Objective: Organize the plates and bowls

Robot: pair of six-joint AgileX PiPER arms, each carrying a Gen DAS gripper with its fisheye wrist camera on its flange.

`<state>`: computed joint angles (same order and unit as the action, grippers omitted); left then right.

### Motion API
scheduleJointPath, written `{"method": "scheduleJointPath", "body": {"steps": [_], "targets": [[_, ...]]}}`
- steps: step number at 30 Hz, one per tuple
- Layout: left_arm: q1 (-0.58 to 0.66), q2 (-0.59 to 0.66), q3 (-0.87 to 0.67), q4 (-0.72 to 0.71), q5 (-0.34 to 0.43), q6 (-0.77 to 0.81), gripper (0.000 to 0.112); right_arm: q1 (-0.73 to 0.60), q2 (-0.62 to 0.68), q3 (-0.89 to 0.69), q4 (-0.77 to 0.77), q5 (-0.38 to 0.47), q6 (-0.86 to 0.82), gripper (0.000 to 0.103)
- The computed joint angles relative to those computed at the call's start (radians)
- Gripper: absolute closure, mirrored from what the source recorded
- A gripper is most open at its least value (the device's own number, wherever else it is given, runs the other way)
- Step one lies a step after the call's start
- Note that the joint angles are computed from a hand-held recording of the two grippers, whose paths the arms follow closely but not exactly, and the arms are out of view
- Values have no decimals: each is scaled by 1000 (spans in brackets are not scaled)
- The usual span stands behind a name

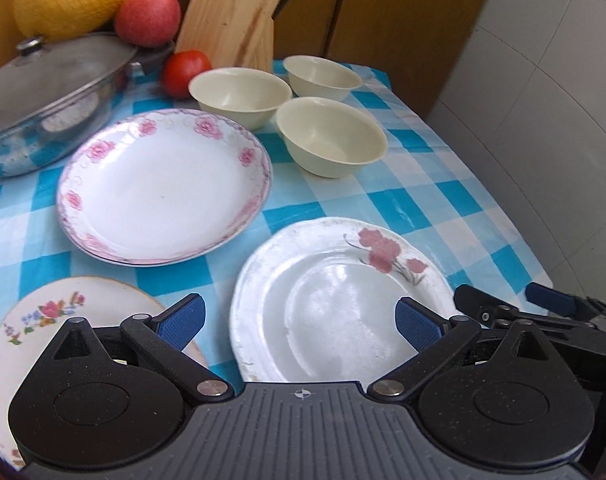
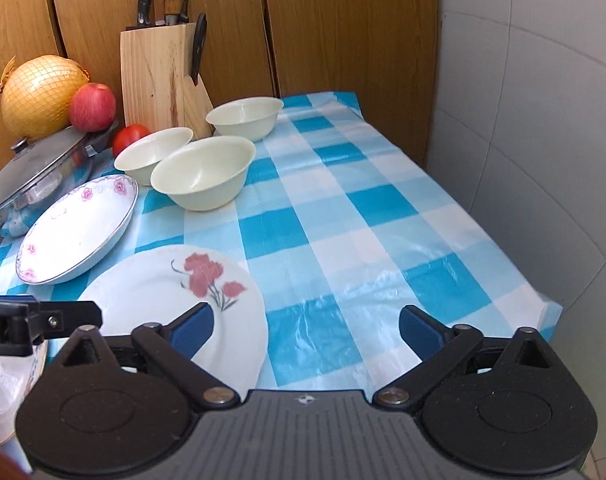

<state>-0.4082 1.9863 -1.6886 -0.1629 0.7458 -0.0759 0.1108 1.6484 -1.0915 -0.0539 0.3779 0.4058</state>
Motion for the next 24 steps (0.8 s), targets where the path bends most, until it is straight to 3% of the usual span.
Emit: {"method": "scheduleJointPath", "body": {"steps": [3,6,9,13,20,24], "targets": [[31,48,-64,-111,68,62,10,-31,9,-9,184,20,-160,22],[44,80,-101,-122,110,46,12,-67,37,-34,408,77,-354,33],[39,92,-113,-75,115,11,12,-76,59,-49,456,106,-390,36],[51,135,-171,-121,170,31,12,-92,63,-56,527,126,-456,39],[33,155,-193,-107,183,65,11,-134,73,-52,707,157,-613,59],[30,157,-195,-103,178,44,11,-162,92,-61,861,227,-741,71]]}}
